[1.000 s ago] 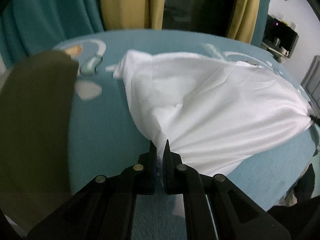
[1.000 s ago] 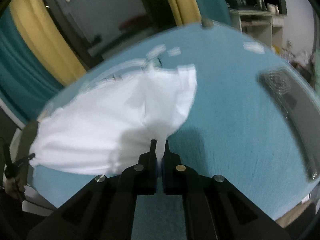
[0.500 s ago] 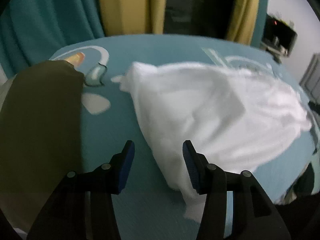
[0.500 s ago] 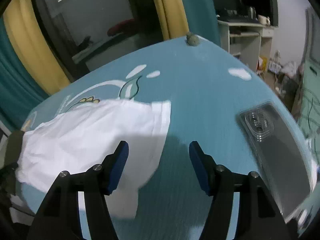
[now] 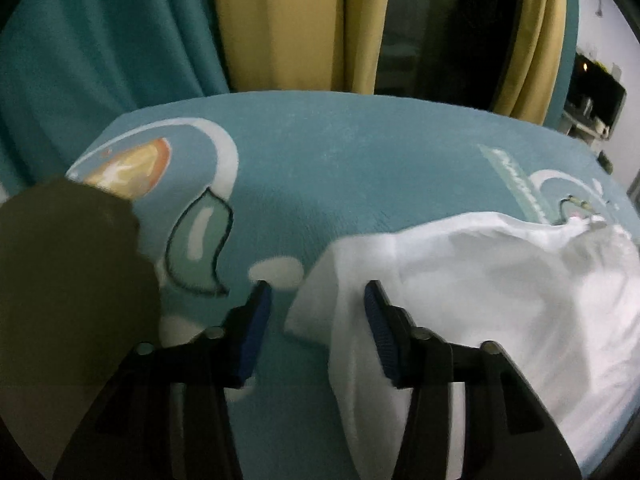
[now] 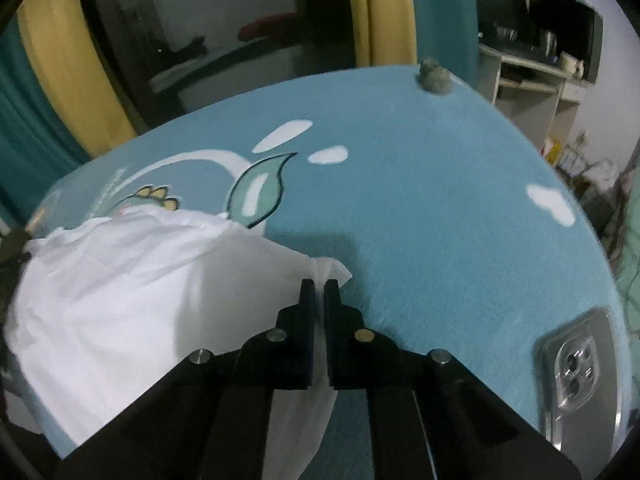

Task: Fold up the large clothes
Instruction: 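Release the shirt and press the folded bundle flat with both grippers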

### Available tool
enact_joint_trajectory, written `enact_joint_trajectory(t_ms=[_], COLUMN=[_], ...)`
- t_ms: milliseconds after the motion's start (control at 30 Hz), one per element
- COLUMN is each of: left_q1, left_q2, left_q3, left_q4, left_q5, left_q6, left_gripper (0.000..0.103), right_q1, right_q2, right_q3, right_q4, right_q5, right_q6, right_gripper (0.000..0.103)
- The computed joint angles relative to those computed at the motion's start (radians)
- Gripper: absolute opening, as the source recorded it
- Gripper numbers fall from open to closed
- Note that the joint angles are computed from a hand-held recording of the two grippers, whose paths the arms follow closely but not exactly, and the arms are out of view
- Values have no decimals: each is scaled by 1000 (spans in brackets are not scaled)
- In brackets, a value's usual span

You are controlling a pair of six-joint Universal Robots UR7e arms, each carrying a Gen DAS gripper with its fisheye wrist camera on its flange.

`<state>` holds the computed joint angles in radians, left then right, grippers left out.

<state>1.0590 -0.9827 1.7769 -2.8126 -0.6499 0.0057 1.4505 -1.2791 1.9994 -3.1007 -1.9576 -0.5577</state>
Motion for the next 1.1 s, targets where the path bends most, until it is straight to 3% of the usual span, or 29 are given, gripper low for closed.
enact_joint_trajectory(t_ms=[33, 233, 400, 500, 567, 600, 633, 700, 867, 1100], left_q1=[5, -9, 5, -24, -46, -58, -69, -85, -93, -101], left_q2=[3, 41, 37, 28, 30, 29, 34, 44, 129, 272], left_q3=[-18, -39, -70, -54, -54, -51, -60, -77, -190, -341], left_q4=[28, -99, 82, 102, 82, 65, 56, 49, 146, 268], left_q5=[-4, 60, 49, 95, 111, 108, 90, 48, -87, -120], left_q6=[2, 77, -29, -20, 5, 24, 51, 99, 194, 291], left_gripper=[3, 3, 3, 18, 36, 36, 36, 36, 37, 37], right_q1=[6, 44, 54, 57, 68, 74, 80, 90, 119, 136], right_q2=[8, 56, 115, 134, 136, 138, 134, 120, 98, 80], right_q3=[-4, -67, -128, -129, -128, -123, -114, -93, -50, 8], right_q4=[-19, -78, -28, -35, -43, -67, -96, -127, -174, -184], right_q5=[-12, -64, -124, -154, -190, -207, -212, -194, -148, -73], right_q6=[-11, -53, -50, -44, -31, -29, -31, -37, -37, -11], right_gripper=[4, 4, 5, 9, 22, 35, 48, 54, 55, 55])
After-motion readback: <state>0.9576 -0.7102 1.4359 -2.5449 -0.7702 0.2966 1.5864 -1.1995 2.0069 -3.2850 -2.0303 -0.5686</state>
